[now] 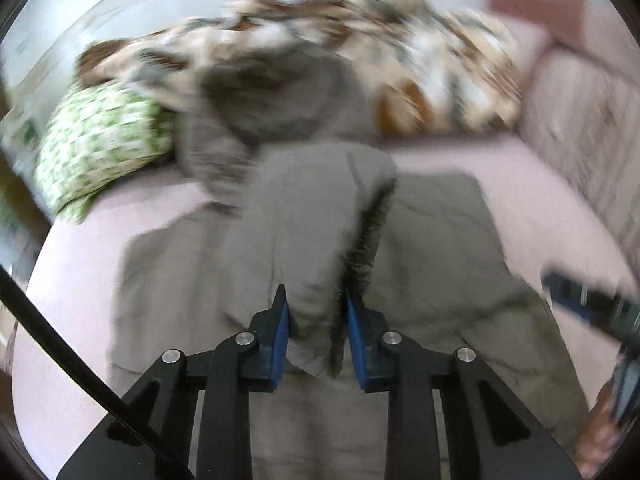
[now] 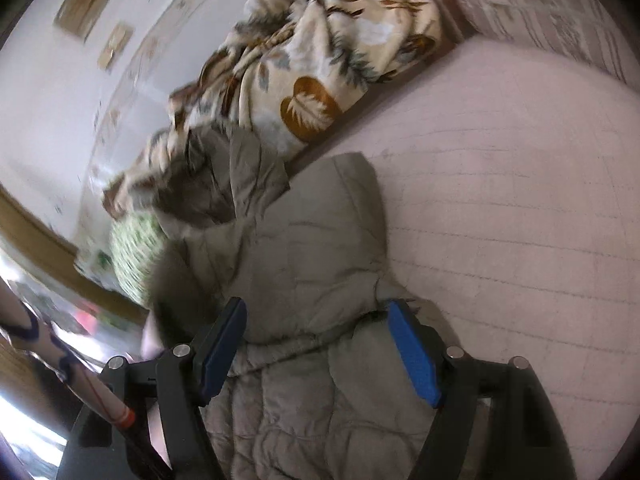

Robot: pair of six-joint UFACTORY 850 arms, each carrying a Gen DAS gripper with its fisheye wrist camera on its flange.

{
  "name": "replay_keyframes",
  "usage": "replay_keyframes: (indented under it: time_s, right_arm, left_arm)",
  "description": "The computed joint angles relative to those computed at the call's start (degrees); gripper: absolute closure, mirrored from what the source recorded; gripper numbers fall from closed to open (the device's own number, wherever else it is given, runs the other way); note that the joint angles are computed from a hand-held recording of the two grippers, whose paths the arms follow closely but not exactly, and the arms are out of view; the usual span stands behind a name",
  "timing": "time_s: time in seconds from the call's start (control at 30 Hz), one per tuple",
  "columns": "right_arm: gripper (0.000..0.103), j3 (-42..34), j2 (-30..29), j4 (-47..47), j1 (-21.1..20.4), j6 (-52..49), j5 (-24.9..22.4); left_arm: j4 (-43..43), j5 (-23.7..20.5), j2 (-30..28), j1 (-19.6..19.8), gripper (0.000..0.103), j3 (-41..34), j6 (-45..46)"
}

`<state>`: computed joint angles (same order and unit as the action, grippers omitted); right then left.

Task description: Fold large clothes

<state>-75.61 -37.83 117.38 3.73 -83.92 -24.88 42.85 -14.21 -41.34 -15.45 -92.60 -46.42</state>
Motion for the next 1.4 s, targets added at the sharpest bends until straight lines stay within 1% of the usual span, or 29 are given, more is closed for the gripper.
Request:
replay_keyframes:
  time_s: [0.07, 0.1, 0.13, 0.17, 0.2, 0.27, 0.33, 0.4, 0.5, 0.6, 0.67, 0.73, 0.8, 0.83, 0.87, 0.9, 0.97, 1.0, 1.07, 1.1, 1.13, 1.23, 1.33, 1.4]
  right_arm:
    - [0.024, -1.3, -0.7, -2.7, 1.2, 1.5, 2.3]
    - [0.024, -2.0, -1.2, -4.7, 1.6, 3.3, 3.1]
    - [0.024, -2.7, -1.7, -6.5, 2.0, 5.0, 3.6]
    - [0.024, -3.1, -2.0, -7.4, 2.3, 5.9, 3.8]
    - [0.024, -3.6, -2.4, -8.6, 2.6, 6.9, 4.2]
    - [0.024, -4.4, -3.0, -10.9, 3.2, 8.7, 6.0]
    - [0.024, -5.3, -3.6, -14.1, 3.8, 11.5, 8.0]
    - [0.024, -5.8, -4.1, -16.7, 4.0, 14.1, 8.8]
    - [0.024, -6.3, -4.5, -19.8, 4.0, 17.7, 9.4]
    - [0.024, -6.2, -4.5, -19.4, 3.8, 17.7, 9.7]
    - [0.024, -6.0, -4.4, -18.7, 3.8, 17.1, 9.8]
    - [0.024, -5.9, -4.2, -18.5, 3.8, 16.6, 10.1]
    - [0.024, -5.9, -4.2, -18.9, 4.0, 16.9, 10.7]
    - [0.024, -6.0, -4.2, -19.2, 4.0, 17.2, 10.9]
    - [0.024, -5.9, -4.3, -19.2, 4.0, 17.3, 10.9]
    - [0.024, -6.0, -4.3, -19.5, 4.0, 17.7, 10.8]
    - [0.024, -5.9, -4.3, -19.9, 4.1, 18.0, 11.0]
    - [0.024, -5.9, -4.2, -20.1, 4.2, 18.0, 11.3]
    - [0.024, -5.9, -4.2, -20.3, 4.3, 17.9, 11.7]
    - [0.024, -6.0, -4.2, -20.5, 4.3, 17.9, 11.9]
    - [0.024, -6.0, -4.2, -21.0, 4.3, 18.3, 12.2]
    - [0.024, -5.9, -4.1, -21.2, 4.3, 18.3, 12.6]
    - [0.024, -5.4, -3.6, -19.9, 4.2, 16.8, 12.9]
    - [0.024, -4.8, -3.1, -17.6, 4.1, 14.6, 13.2]
  left_arm:
    - [2.9, -1.2, 0.1, 2.5, 0.078, -0.9, -4.2]
    - [5.5, -2.9, -0.6, 3.6, 0.08, -2.3, -7.4]
    - [7.1, -4.7, -1.3, 4.4, 0.084, -3.6, -9.3]
    - [8.2, -7.1, -2.5, 5.4, 0.086, -5.4, -10.5]
    - [7.3, -9.3, -4.0, 6.4, 0.089, -7.6, -9.5]
    - [2.6, -12.3, -6.9, 8.2, 0.089, -11.4, -5.0]
    - [-4.7, -15.6, -10.4, 10.0, 0.089, -15.7, 1.4]
    - [-10.2, -17.6, -12.8, 11.3, 0.089, -18.2, 5.9]
    - [-17.5, -18.2, -14.4, 13.0, 0.089, -18.8, 10.4]
    - [-25.1, -16.0, -12.7, 14.2, 0.088, -16.1, 14.9]
    - [-30.1, -14.1, -11.5, 14.8, 0.076, -14.6, 19.6]
    - [-33.0, -11.9, -10.4, 14.8, 0.047, -13.5, 22.5]
    - [-34.8, -10.0, -10.1, 14.6, 0.04, -13.3, 24.4]
    - [-37.6, -10.2, -10.5, 14.5, 0.037, -14.0, 27.2]
    - [-42.9, -11.8, -12.1, 14.6, 0.035, -16.5, 32.5]
    - [-46.9, -14.5, -14.4, 14.8, 0.034, -20.1, 35.9]
    - [-49.1, -17.5, -16.8, 14.6, 0.034, -23.5, 36.0]
    - [-48.9, -18.4, -18.0, 14.5, 0.035, -25.2, 34.2]
    - [-48.2, -18.2, -18.1, 14.2, 0.053, -25.2, 32.3]
    - [-47.5, -18.8, -17.9, 14.0, 0.066, -25.2, 31.5]
    - [-47.0, -19.0, -17.2, 13.9, 0.073, -24.3, 30.8]
    - [-50.1, -17.6, -12.2, 14.0, 0.079, -17.7, 33.7]
    - [-55.5, -14.4, -6.3, 14.7, 0.079, -9.5, 38.9]
    - [-58.8, -13.7, -3.3, 15.4, 0.079, -5.0, 41.6]
